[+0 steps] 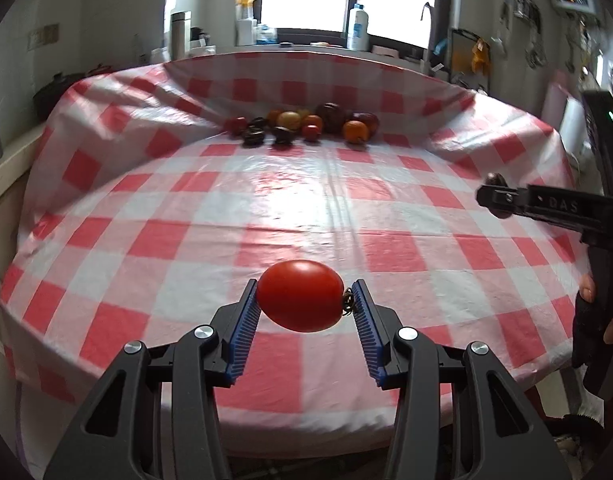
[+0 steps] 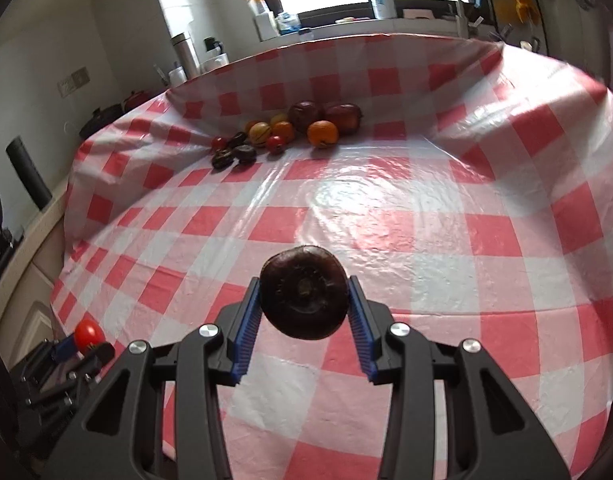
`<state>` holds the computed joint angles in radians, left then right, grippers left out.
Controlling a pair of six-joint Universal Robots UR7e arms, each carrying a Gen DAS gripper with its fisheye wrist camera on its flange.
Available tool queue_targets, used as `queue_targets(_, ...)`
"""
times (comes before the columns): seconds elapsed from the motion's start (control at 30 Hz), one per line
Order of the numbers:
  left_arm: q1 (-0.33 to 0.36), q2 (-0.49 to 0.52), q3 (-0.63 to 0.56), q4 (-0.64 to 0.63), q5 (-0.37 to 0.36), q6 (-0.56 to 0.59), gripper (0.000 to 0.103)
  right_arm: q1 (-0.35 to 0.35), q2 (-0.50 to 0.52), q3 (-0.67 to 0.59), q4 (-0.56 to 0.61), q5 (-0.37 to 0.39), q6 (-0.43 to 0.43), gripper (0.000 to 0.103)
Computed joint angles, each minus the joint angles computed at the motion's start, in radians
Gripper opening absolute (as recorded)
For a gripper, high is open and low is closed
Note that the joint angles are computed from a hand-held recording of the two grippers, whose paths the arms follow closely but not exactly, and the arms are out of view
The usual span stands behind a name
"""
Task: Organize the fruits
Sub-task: 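Carry the purple fruit and red tomato in both tools over the white box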
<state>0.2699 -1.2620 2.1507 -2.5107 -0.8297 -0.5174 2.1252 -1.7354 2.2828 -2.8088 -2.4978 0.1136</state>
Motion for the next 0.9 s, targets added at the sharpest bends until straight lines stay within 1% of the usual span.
queue_targets(0.17, 0.037, -0.146, 0.08, 0.043, 0.043, -0.081, 0.045, 0.084, 0.12, -0.039, 0.031, -0.021, -0.026, 0.042)
queue_targets(0.3, 0.072, -0.284, 0.145, 0.109, 0.081, -0.164, 0.045, 0.16, 0.25, -0.084, 0.043, -0.017, -0.073, 0.042)
queue_targets(0.47, 0.11, -0.465, 0.209, 0.271, 0.127, -0.307, 0.045, 0.223, 0.402, -0.152, 0.079, 0.051, -0.147, 0.042)
queue_targets(0.57, 0.134, -0.561, 0.232, 0.405, 0.142, -0.408, 0.045, 0.241, 0.501, -0.2, 0.139, 0.126, -0.185, 0.042)
queue_targets(0.67, 0.159, -0.626, 0.24, 0.545, 0.148, -0.502, 0.045, 0.254, 0.582, -0.228, 0.187, 0.186, -0.231, 0.042)
queue_targets(0.73, 0.184, -0.666, 0.249, 0.614, 0.138, -0.555, 0.045, 0.264, 0.647, -0.247, 0.22, 0.227, -0.283, 0.042)
queue_targets(0.8, 0.215, -0.702, 0.259, 0.677, 0.13, -0.604, 0.045, 0.271, 0.709, -0.266, 0.256, 0.252, -0.33, 0.042)
queue_targets(0.83, 0.226, -0.712, 0.261, 0.698, 0.129, -0.621, 0.045, 0.271, 0.709, -0.266, 0.256, 0.252, -0.33, 0.042)
queue_targets(0.9, 0.252, -0.745, 0.267, 0.765, 0.127, -0.672, 0.045, 0.275, 0.767, -0.286, 0.297, 0.262, -0.361, 0.042)
